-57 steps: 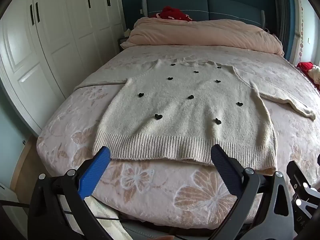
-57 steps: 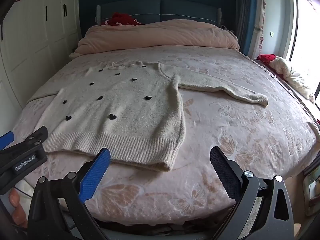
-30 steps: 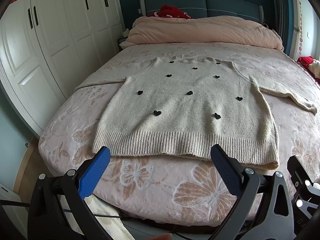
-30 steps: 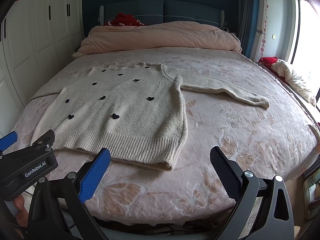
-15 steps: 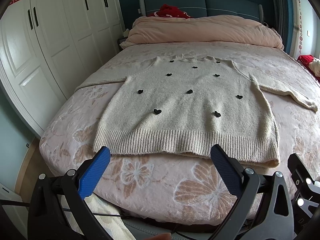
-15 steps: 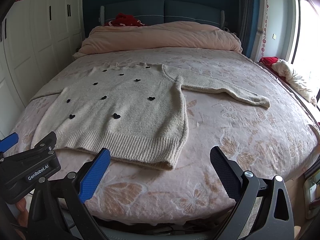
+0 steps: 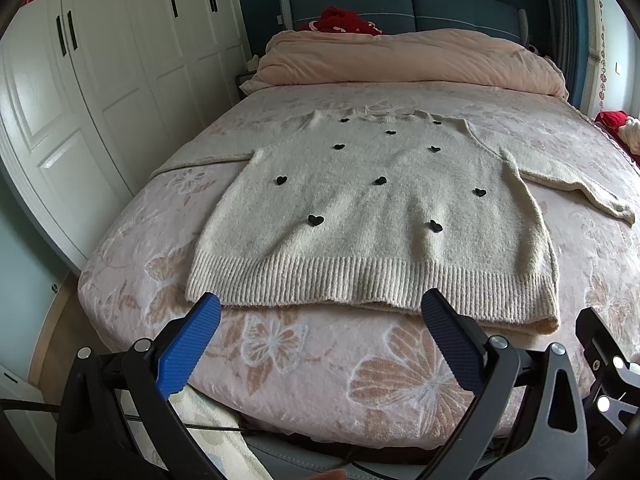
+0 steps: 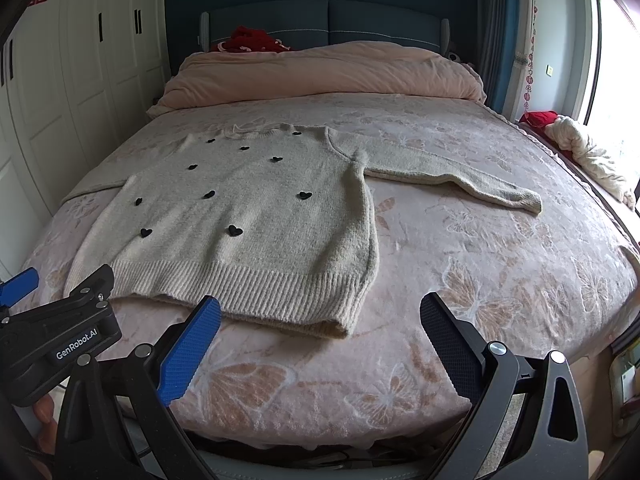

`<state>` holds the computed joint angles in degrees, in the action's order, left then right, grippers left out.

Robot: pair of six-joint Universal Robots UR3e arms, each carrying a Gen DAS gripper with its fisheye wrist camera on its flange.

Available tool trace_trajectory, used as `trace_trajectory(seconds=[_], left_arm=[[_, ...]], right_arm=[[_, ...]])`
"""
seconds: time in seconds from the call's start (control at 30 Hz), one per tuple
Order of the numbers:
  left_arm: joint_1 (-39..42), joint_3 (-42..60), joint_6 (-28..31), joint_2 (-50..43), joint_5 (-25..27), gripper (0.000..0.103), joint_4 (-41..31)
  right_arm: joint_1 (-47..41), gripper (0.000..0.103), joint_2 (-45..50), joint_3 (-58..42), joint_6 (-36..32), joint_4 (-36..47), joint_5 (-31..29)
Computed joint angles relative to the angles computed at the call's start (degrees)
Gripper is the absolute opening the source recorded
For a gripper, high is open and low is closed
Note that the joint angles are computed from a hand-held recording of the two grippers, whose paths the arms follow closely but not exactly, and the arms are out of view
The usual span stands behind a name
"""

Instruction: Fold small clothes

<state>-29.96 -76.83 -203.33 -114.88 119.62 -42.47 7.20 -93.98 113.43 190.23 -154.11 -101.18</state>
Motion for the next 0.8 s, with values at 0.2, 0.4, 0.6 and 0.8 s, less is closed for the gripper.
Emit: trace_trajectory(seconds=[0.2,0.4,0.6,0.8], left_arm=[[-0.11,0.09,0.23,-0.12,0.03,0.098,-0.08],[-0.26,0.38,0.16,-0.37,0.12,0.098,-0.31],[-0.43,0.71,0.05,-0.58,0.28,0.098,-0.51],[-0.46,0.86,0.25,-0.79,0.14,0.098,-0.51]], right_arm=[[-0.37,0.098,0.07,0.18,-0.12,-0.26,0.61],[-0.40,0.098,0.07,0.25,-0.17,-0.19,0.70],[-0.19,0.098,0.16,0.68,0.07,-0.69,0.71],[-0.01,0.098,0.38,1.00,0.34,-1.29,0.65]])
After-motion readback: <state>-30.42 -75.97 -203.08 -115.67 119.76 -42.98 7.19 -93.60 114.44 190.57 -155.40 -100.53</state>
